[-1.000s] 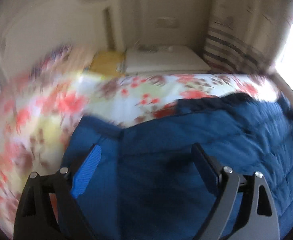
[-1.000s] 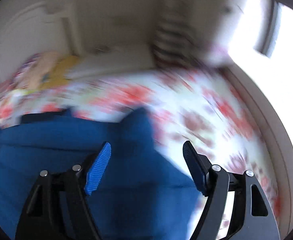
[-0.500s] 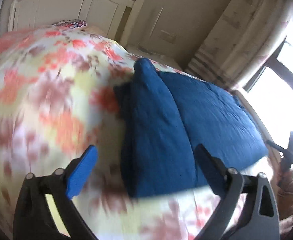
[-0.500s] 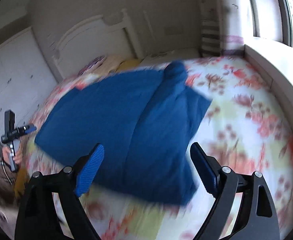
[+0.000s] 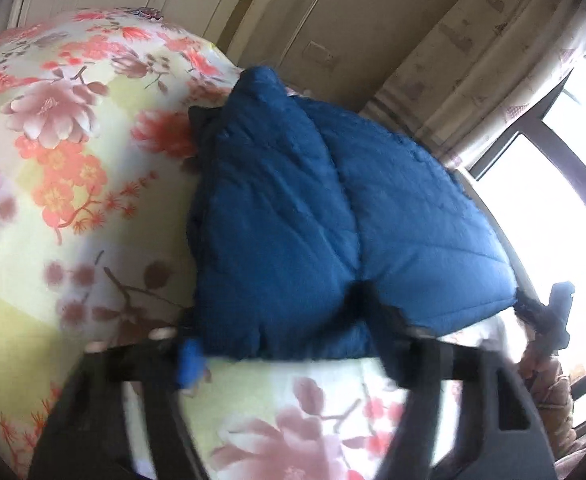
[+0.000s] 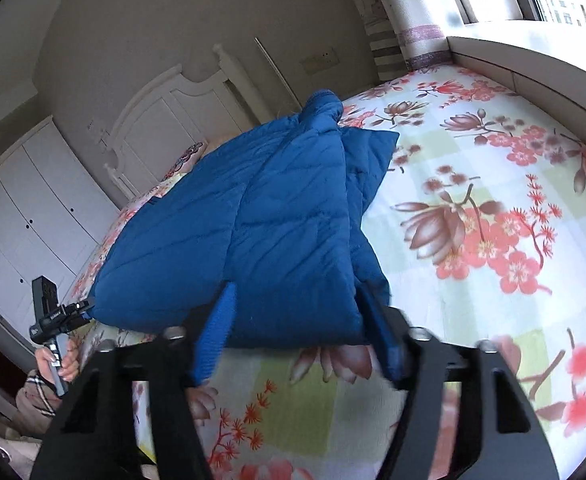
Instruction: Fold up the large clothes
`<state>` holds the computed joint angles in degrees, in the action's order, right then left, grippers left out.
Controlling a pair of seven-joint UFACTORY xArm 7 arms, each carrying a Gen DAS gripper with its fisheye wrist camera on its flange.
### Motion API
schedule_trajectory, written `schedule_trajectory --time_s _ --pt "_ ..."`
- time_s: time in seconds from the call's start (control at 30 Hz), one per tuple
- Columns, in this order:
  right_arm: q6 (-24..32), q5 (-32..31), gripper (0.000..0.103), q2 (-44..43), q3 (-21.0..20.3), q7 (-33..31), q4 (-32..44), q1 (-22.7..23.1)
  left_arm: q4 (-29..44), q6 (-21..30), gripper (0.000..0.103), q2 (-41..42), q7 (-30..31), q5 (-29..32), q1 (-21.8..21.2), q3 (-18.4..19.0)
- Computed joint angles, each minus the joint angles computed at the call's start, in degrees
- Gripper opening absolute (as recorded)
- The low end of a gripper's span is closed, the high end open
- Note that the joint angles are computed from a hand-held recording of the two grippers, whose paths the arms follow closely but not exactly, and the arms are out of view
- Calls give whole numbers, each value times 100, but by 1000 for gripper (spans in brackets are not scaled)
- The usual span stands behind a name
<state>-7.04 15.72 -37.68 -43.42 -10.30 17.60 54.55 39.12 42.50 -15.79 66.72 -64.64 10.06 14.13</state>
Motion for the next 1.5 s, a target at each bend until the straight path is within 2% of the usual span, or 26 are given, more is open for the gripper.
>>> schedule_trajectory --time_s 0.03,0.07,0.17,0.27,0.4,0.5,0.53,0.57,0.6,0.63,0.67,0.7,0.77,0.83,0.9,0.97,1.0,1.07,1.1,1.2,1.23,1.33,1.43,1.5 --pt "-2 7 43 -23 36 19 -24 -16 -57 -94 34 -100 13 13 11 -26" --pt "4 15 42 -25 110 52 -44 -78 -99 -41 30 -172 32 -20 13 24" --pt "192 2 38 -251 467 95 -217 -452 -308 -46 28 -463 -55 37 54 81" --pt "404 60 36 -646 780 72 -469 -796 -672 -69 28 -955 -119 361 108 183" --pt "1290 160 36 -1536 1806 169 -966 -1803 -1086 165 29 -1590 -434 1144 304 425" --pt "2043 285 36 -2326 2308 227 -1306 -2338 -1353 290 31 -1994 -614 1676 419 627" --pt "2220 325 39 -2482 2428 239 -1364 -2497 -1384 364 36 -2068 -689 1847 446 688" --pt "2420 348 39 -2586 2574 279 -1374 -2701 -1421 343 48 -2150 -827 2067 529 664" --pt "2649 358 40 -2746 2770 378 -1363 -2984 -1498 224 55 -2284 -948 2222 608 639" --pt "2732 373 40 -2864 2933 465 -1346 -3213 -1584 -3 72 -2424 -1084 2359 685 580" --pt "2730 336 40 -2924 3255 690 -1272 -3552 -1674 -360 81 -2591 -1256 2498 791 449" --pt "2718 273 40 -2888 3485 846 -1176 -3760 -1713 -728 84 -2713 -1389 2575 829 346" --pt "2499 89 40 -2369 3934 1145 -723 -3991 -1657 -1287 101 -2885 -1547 2529 672 325" --pt "2109 19 49 -1558 4146 1401 -193 -3917 -1367 -1698 101 -2841 -1561 2193 84 523" --pt "1783 -61 62 -661 4384 1666 427 -3778 -961 -2017 101 -2475 -1942 2037 -379 398" --pt "1301 -223 66 371 4535 1660 1177 -3429 -552 -2258 101 -1861 -2613 2288 -458 -54" --pt "1224 -361 68 753 4692 1707 1484 -3442 -300 -2330 101 -1402 -3139 2721 -284 -545" --pt "1442 -1026 69 1746 5436 2089 2475 -3909 151 -2288 101 -700 -4020 3640 51 -1256" --pt "1569 -1220 69 2117 5598 2104 2866 -3968 499 -2203 100 -231 -4400 4013 100 -1511" --pt "2193 -2672 66 3274 6193 2680 4169 -4292 1136 -2072 96 587 -4760 4231 -213 -1554" --pt "2391 -2851 56 3649 6192 2645 4579 -4213 1310 -2055 96 785 -4945 4410 -287 -1590" --pt "2955 -3182 46 4456 6021 2539 5462 -3889 1680 -2110 96 1241 -5458 5024 -539 -1651" --pt "3262 -3138 41 5000 5813 2312 5907 -3681 2101 -2166 96 1770 -5959 5780 -798 -1595" --pt "3415 -2693 41 5281 5754 2050 6001 -3708 2286 -2221 96 2024 -6374 6300 -956 -1528"
